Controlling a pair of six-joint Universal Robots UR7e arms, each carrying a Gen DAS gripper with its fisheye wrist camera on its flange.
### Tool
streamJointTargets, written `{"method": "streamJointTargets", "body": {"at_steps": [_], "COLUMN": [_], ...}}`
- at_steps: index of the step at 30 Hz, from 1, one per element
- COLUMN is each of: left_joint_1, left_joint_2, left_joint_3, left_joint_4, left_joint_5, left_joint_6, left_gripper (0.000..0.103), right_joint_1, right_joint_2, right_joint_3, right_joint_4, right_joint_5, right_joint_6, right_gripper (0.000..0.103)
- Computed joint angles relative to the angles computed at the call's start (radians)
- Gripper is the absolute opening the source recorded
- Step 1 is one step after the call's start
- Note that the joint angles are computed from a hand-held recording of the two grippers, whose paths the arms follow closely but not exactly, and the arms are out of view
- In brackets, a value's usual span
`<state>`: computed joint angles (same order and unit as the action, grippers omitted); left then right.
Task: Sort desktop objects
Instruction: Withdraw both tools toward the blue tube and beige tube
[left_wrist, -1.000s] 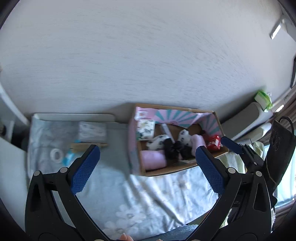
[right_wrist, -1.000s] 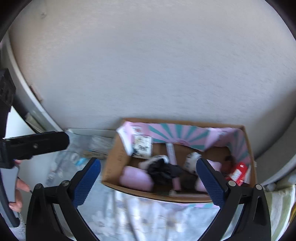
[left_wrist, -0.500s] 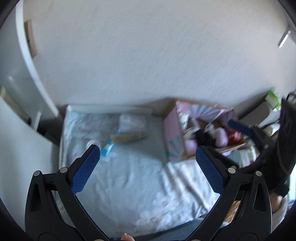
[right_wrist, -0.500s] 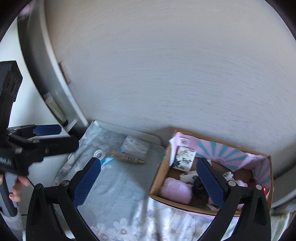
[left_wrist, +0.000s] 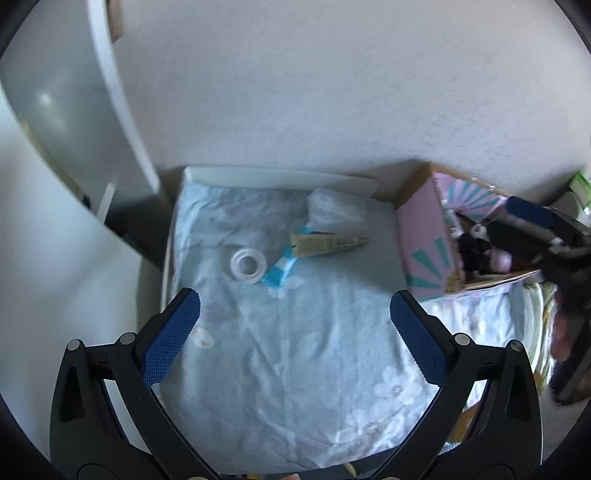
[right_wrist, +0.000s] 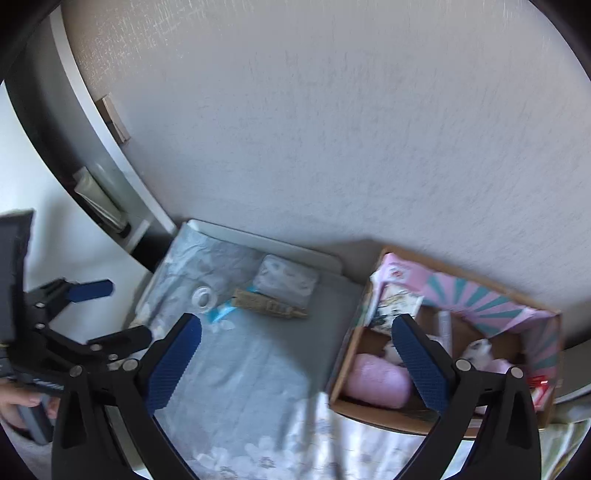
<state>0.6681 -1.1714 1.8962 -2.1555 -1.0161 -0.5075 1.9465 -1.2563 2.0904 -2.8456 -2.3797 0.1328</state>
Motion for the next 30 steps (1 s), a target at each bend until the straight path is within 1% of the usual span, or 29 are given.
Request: {"method": "streamJointTargets", "body": {"at_steps": [3,5,8,11,15,17,19,21,24,26,29,30], "left_joint_1": [0.011,0.022,0.038,0.051,0.063,0.068,0.074,0.083,0.095,0.1,0.108,0.112], "left_joint_2": [-0.013,-0.009,0.003,0.022,0.046,0.061,0.079,0.096,0.12,0.141,0.179,0.195], "left_joint_3": [0.034,0.048,0.063,0.075,0.096,0.103,0.098,0.094,0.087,0.079,0.058,0.045], "left_joint_4": [-0.025,-0.035,-0.059,-0.106,-0.172,-0.194,-0.196,-0.211,-0.252,-0.281,-0.314,-0.316], "left_joint_5": [0.018,0.024,0.029,0.04,0.044,0.049,0.063,0.072,0.065,0.065,0.062,0.058], "left_joint_6": [0.027,0.05,0.078,0.115,0.181,0.226,0.265,0.305,0.375,0.426,0.509,0.536], "left_gripper": [0.103,0.103,0.101,0.101,0.101,0.098,0.092,0.091,0.091,0.09,0.084,0.082], "right_joint_1": [-0.018,-0.027,-0.04,-0.043,-0.06,-0.073,-0.09,-0.106,-0.126,-0.142,-0.163,-0.169], "right_joint_2": [-0.017,-0.021,-0.006,0.046,0.111,0.143,0.168,0.189,0.204,0.208,0.208,0.206], "right_joint_3": [0.018,0.019,0.0,-0.03,-0.065,-0.095,-0.123,-0.152,-0.185,-0.207,-0.232,-0.242], "right_joint_4": [-0.052,-0.076,-0.06,-0.048,-0.068,-0.038,0.008,0.058,0.146,0.198,0.275,0.316], "right_joint_5": [0.055,0.072,0.073,0.04,0.051,0.045,0.046,0.04,0.036,0.047,0.082,0.093], "right_joint_6": [-0.005,-0.019,-0.018,-0.025,-0.087,-0.129,-0.179,-0.243,-0.29,-0.324,-0.376,-0.388], "right_gripper": [0.103,0.103,0.103,0.103,0.103,0.103,0.103,0.103,0.102,0.1,0.095,0.087]}}
